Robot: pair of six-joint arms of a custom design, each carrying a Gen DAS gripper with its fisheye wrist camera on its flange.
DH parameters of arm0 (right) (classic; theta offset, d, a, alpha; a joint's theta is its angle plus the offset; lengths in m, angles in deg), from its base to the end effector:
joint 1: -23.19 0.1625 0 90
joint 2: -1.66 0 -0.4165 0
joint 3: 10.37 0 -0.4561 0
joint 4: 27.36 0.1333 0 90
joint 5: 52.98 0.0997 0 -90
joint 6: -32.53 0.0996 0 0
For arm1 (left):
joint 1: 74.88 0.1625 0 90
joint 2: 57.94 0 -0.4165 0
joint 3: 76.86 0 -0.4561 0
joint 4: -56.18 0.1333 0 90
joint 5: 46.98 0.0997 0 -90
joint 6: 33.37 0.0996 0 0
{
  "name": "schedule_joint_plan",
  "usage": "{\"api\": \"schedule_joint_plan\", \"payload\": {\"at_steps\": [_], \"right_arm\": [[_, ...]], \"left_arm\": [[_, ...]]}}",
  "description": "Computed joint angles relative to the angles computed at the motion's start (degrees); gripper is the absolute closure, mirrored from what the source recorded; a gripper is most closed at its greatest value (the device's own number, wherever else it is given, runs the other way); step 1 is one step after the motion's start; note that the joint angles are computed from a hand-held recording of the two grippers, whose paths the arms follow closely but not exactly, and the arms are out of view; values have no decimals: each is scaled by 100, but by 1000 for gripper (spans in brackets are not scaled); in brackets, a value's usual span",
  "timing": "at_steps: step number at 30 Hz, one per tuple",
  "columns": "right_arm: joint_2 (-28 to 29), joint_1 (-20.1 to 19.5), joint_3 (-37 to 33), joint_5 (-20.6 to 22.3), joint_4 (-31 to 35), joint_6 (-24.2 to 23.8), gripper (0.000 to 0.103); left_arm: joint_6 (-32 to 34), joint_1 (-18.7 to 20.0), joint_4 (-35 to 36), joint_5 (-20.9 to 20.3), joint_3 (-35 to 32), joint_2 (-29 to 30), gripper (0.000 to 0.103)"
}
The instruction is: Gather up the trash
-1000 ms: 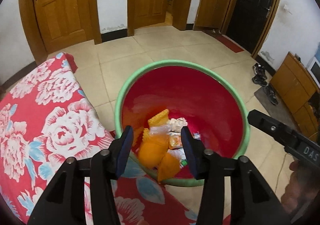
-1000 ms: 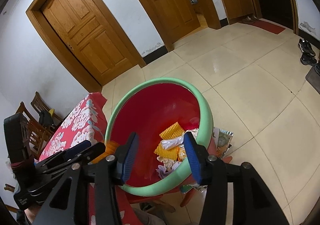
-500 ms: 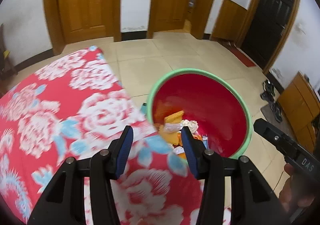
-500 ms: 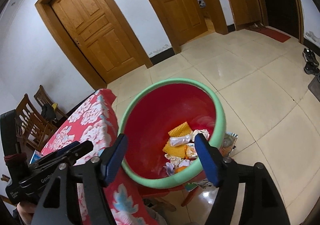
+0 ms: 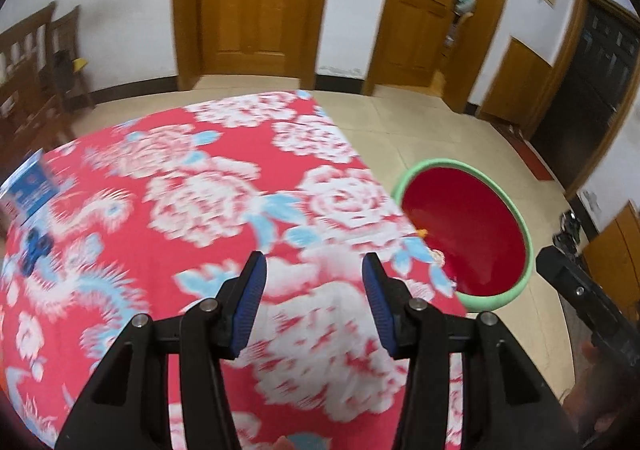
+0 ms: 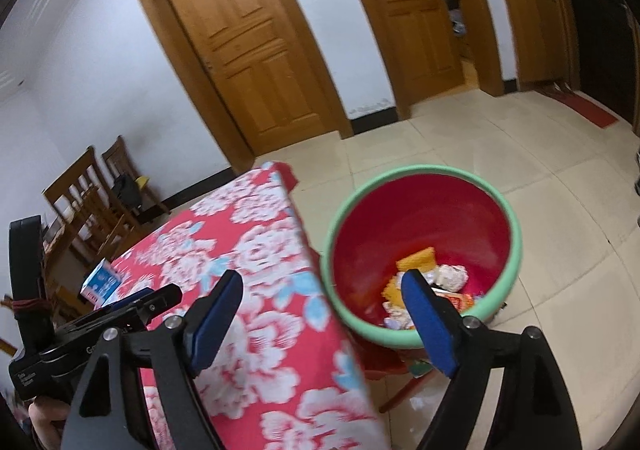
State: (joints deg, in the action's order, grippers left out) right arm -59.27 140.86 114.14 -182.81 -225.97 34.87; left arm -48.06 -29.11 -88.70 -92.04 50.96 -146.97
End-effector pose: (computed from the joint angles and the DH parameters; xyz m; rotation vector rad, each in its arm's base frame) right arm 0.3076 -0.4370 0.1345 0.1756 -2.4347 1.1930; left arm -0.1874 -0.4845 0.2531 0.4903 2.4261 -0.8067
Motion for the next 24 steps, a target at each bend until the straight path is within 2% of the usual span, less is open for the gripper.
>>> {"api": "schedule_joint_plan", "payload": {"at_steps": [14,19,24], "right_arm": [[783,657,-320,-85,-138,-533,19],[947,792,-343,-152,-271,-641,19],[1099,907,-261,-204,-297,-602,19]], "left_arm": [[-926,-274,879,1040,743,-1475,53],[-1031,-328,1081,1204,978,-1911,53],[-1421,-470,1529,1627,1257,-2429,53]]}}
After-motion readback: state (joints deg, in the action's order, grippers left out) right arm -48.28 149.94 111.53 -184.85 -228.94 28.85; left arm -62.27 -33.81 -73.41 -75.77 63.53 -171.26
